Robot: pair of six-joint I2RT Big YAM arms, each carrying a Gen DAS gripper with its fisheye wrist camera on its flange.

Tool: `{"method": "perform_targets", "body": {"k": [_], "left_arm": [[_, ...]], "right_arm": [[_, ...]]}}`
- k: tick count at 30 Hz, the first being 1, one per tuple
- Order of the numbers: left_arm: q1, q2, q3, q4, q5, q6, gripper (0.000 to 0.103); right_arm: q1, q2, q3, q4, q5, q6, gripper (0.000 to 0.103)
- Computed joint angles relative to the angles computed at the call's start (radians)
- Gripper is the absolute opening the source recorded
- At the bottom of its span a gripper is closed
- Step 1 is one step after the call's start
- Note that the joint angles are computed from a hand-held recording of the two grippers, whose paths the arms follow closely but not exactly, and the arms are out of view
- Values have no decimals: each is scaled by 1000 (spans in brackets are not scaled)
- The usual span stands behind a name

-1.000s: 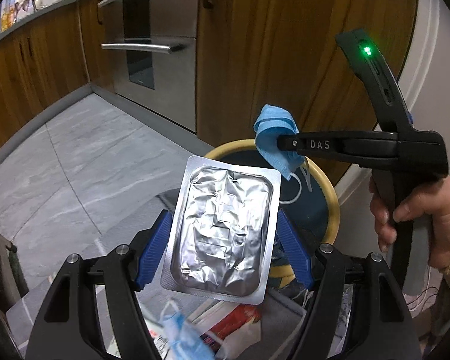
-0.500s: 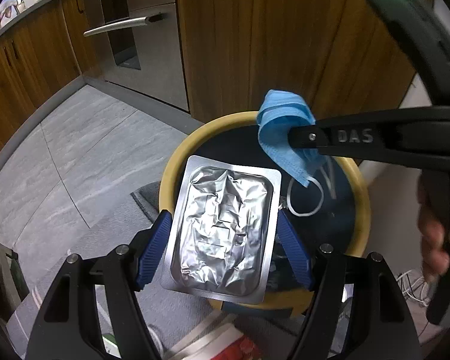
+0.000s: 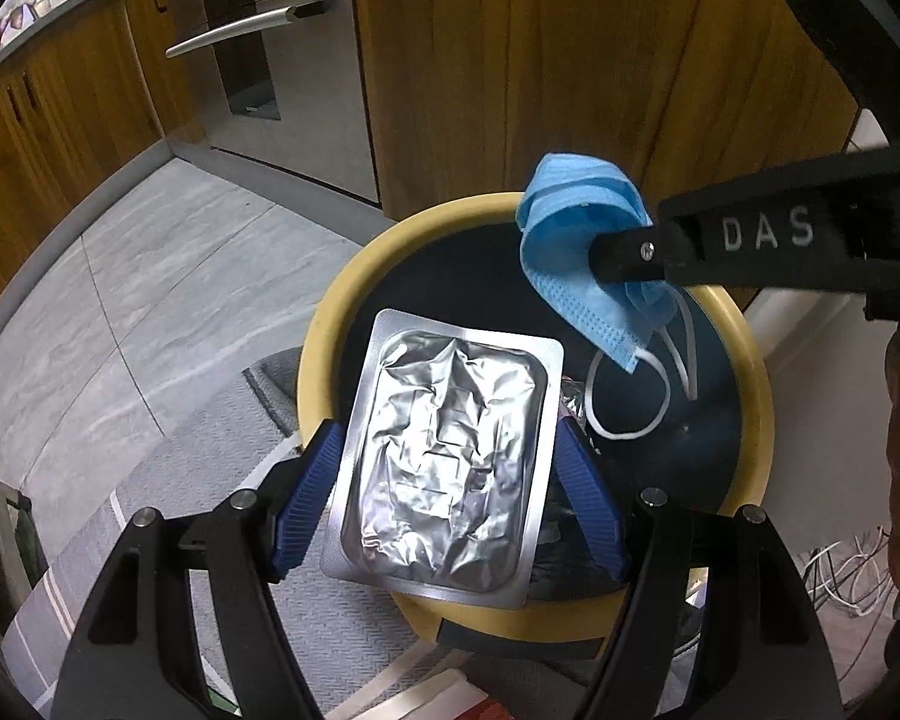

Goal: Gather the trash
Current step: 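Open both tools to drop the mask and foil pack into the bin, then move both open tools back to the masks and medicine box on the mat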

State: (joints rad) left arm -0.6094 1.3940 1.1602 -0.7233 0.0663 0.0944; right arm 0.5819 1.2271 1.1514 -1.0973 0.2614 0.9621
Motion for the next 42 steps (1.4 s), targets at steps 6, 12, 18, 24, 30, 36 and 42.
{"method": "perform_targets", "body": {"k": [6, 12, 18, 24, 30, 36, 42], "left_arm": [[4, -15, -13, 5, -14, -3, 73], [14, -32, -31, 21, -33, -8, 82], [24, -51, -45, 20, -30, -1, 85], [43, -97, -66, -1, -34, 16, 85], [97, -203, -99, -44, -23, 31, 87], [220, -325, -114, -118, 10, 69, 90], [387, -418, -112, -198, 68, 118, 95]], "right_arm": [[4, 5, 6, -1, 2, -1, 22], [4, 12, 10, -2, 7, 2, 34], [15, 9, 13, 0, 29, 12, 51], [21, 19, 27, -3, 38, 3, 62], [61, 30, 57, 5, 82, -50, 85], [128, 57, 109, -13, 126, -90, 96], [203, 80, 163, -23, 97, -111, 96]]}}
